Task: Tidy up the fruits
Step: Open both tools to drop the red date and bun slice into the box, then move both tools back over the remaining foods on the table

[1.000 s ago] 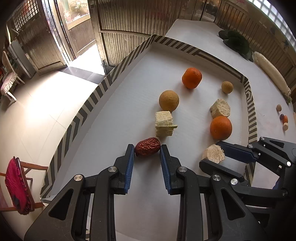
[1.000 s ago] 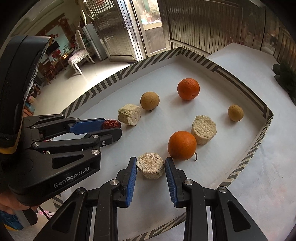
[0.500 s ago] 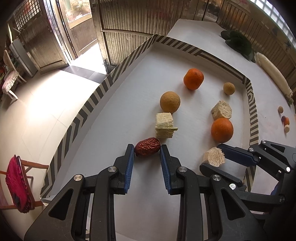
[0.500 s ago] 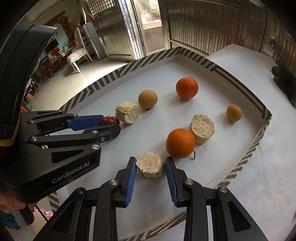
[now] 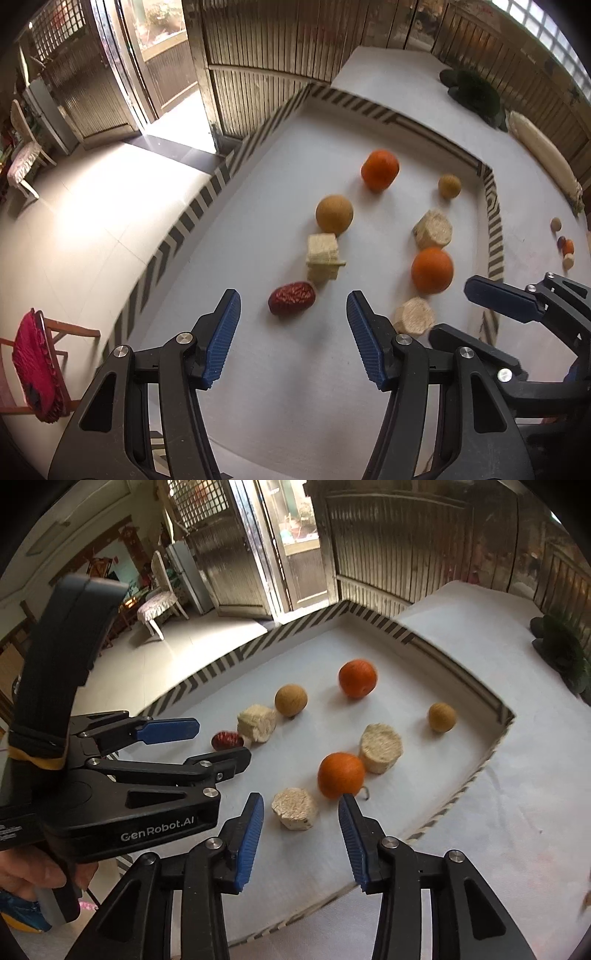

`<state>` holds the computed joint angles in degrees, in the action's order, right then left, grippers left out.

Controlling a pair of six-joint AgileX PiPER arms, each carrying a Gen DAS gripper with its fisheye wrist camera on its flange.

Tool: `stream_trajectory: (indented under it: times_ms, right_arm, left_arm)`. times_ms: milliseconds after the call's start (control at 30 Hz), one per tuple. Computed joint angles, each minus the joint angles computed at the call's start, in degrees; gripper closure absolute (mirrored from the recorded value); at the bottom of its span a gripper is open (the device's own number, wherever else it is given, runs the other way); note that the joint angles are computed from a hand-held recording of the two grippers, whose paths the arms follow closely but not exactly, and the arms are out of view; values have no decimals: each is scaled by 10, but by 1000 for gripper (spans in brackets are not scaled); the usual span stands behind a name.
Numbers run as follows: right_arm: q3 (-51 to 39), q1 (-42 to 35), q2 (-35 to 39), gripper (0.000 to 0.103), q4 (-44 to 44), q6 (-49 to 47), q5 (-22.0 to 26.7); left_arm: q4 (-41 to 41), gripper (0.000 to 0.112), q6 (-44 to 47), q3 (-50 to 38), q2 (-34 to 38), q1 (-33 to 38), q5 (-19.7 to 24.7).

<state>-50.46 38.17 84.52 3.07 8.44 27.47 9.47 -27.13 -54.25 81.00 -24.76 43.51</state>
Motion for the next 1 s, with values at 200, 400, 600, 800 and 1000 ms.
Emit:
stream_trajectory:
  times_ms: [200, 400, 600, 800, 1000]
  right_arm:
    - [14, -18, -39, 59, -40, 43, 2]
    - [34, -35, -69, 58, -75, 85, 7]
    - [57, -74, -93, 57, -73, 81, 6]
    - [96, -134, -137, 57, -42, 43, 16]
    - [132, -202, -178, 57, -7, -7, 28]
  left_arm:
    - [25, 52, -30, -22, -4, -22, 9]
    - [49, 52, -60, -52, 13, -60, 17]
    - [61, 52, -74, -90, 44, -96, 26]
    - [62, 52, -75, -136, 84, -132, 34]
    - [59, 52, -75, -187, 129, -176, 43]
